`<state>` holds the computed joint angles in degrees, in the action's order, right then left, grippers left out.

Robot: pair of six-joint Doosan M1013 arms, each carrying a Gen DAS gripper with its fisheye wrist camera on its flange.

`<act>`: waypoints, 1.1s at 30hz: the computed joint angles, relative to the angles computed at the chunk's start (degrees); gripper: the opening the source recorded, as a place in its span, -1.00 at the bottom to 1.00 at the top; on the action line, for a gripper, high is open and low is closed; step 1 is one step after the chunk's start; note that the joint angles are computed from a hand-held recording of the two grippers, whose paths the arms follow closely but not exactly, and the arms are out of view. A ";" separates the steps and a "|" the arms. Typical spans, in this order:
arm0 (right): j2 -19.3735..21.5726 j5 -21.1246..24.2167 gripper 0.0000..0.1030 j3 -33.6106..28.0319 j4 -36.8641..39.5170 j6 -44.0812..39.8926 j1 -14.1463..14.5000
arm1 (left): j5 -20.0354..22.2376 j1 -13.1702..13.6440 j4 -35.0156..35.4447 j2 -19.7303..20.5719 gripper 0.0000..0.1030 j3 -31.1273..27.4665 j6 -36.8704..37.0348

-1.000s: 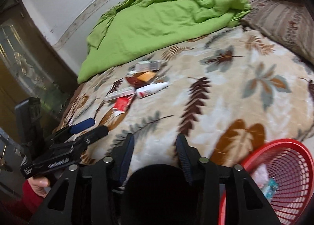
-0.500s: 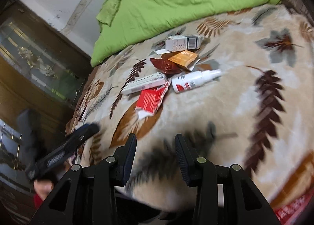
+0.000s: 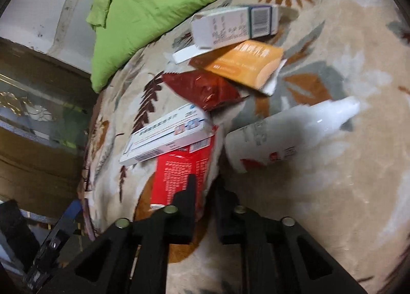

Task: Collect trash
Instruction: 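Grasp the white medicine box with the left tool while the right tool grasps the red box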

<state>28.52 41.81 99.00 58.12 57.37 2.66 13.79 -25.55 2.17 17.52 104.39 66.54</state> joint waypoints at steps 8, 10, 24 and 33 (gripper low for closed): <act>-5.27 0.36 -0.95 5.76 3.00 -5.40 -2.06 | 1.99 1.14 -13.59 3.17 0.48 -4.96 15.68; -7.21 -0.56 -0.95 7.63 2.86 -6.99 -2.82 | 2.92 1.23 -14.41 4.72 0.49 -7.17 17.56; -10.75 -1.07 -0.95 14.53 14.72 -16.57 -6.59 | 20.23 4.25 -33.23 16.24 0.49 -20.75 32.81; -12.16 -5.52 -0.95 16.68 19.30 -16.98 -7.43 | 20.75 2.23 -38.23 12.20 0.49 -14.23 45.87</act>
<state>16.35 36.29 115.68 77.41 40.39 -4.77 34.53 -23.33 -36.07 29.73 90.16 112.41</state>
